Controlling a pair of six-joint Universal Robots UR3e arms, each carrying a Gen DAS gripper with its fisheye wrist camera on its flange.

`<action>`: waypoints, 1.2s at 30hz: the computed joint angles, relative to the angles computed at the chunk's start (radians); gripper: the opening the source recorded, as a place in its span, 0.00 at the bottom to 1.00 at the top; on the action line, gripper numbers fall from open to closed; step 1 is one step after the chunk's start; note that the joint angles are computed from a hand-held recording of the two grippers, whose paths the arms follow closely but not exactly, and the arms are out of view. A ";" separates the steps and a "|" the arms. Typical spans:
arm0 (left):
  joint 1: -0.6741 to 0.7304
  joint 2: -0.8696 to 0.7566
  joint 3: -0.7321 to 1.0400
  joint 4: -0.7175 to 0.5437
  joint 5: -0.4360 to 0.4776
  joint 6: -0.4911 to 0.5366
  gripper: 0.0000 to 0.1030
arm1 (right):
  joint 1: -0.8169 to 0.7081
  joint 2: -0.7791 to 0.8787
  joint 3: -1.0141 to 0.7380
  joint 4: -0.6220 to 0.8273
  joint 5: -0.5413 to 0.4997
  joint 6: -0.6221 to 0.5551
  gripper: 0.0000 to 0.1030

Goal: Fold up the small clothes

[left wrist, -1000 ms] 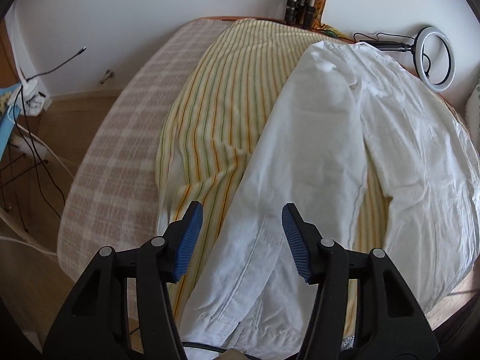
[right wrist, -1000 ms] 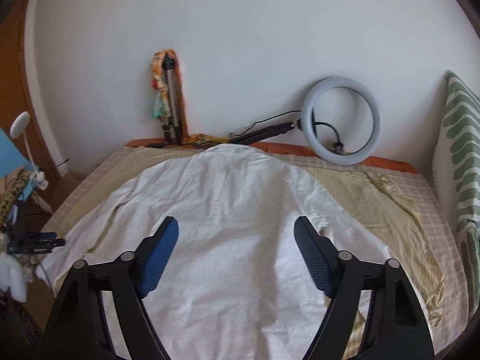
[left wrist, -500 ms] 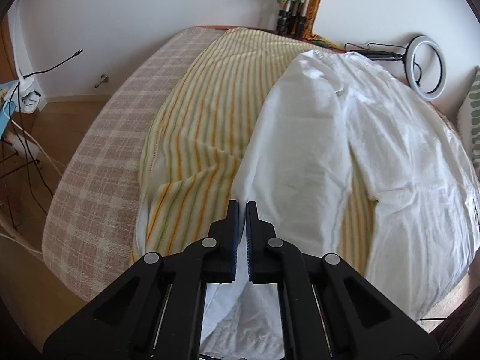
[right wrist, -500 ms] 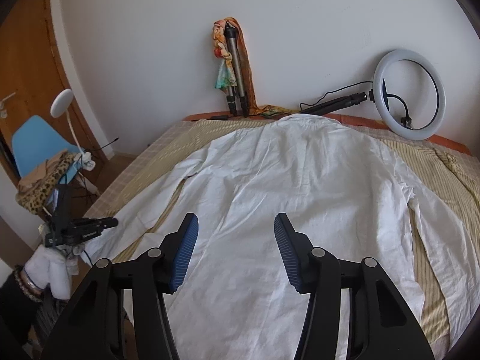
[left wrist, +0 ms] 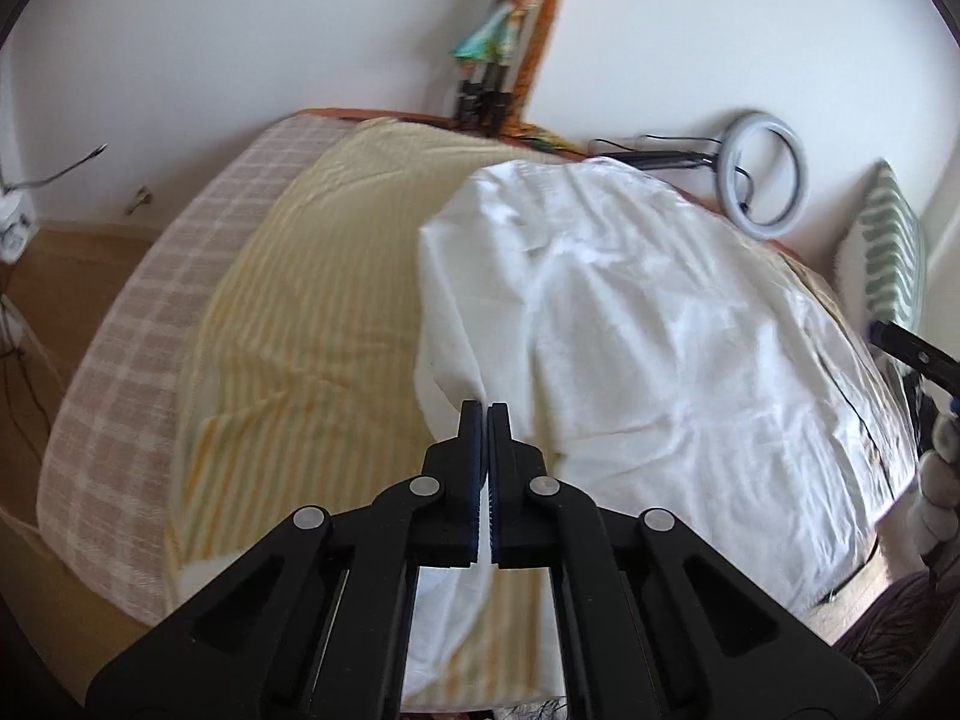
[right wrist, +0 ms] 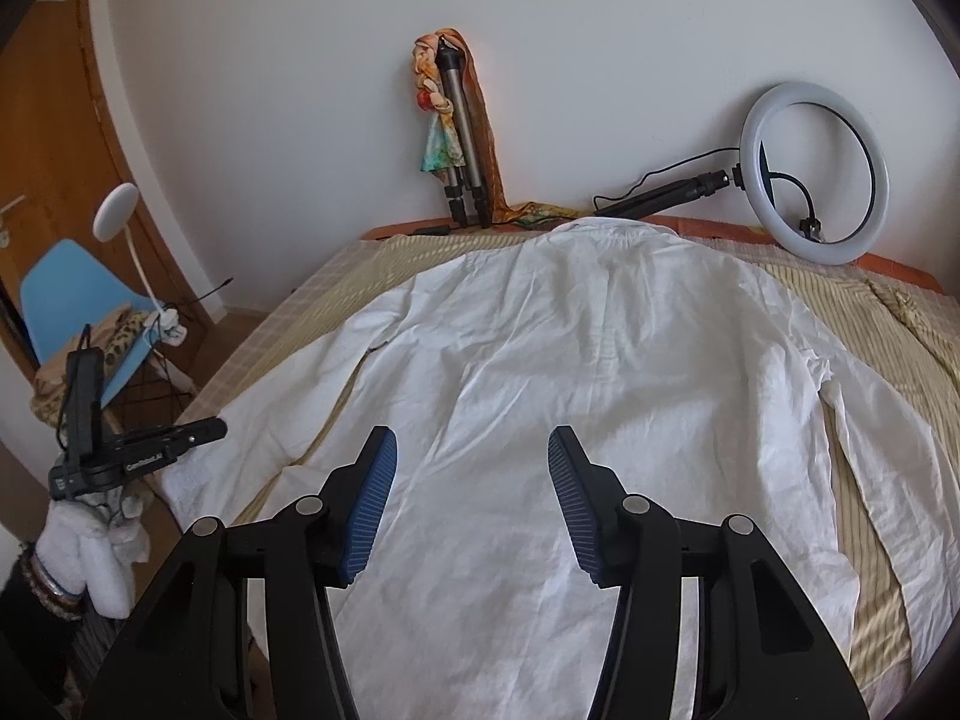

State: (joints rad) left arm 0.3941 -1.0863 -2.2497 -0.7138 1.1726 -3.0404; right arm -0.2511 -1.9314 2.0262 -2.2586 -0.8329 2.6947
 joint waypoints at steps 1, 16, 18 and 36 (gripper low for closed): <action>-0.057 -0.024 0.014 0.034 0.027 -0.018 0.00 | 0.003 0.008 -0.004 -0.001 -0.003 0.004 0.50; -0.548 -0.318 0.215 0.188 0.193 -0.117 0.28 | 0.117 0.189 -0.067 -0.050 -0.094 0.061 0.50; -0.477 -0.209 0.153 0.166 0.135 -0.108 0.32 | 0.128 0.201 -0.068 -0.043 -0.110 0.054 0.50; 0.058 0.072 -0.113 -0.151 -0.048 0.056 0.47 | 0.269 0.252 -0.092 0.004 -0.124 0.074 0.50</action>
State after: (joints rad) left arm 0.4519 -1.0141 -2.3623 -0.8646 1.1244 -2.9845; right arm 0.0174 -1.6797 1.9340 -2.2549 -0.9564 2.7688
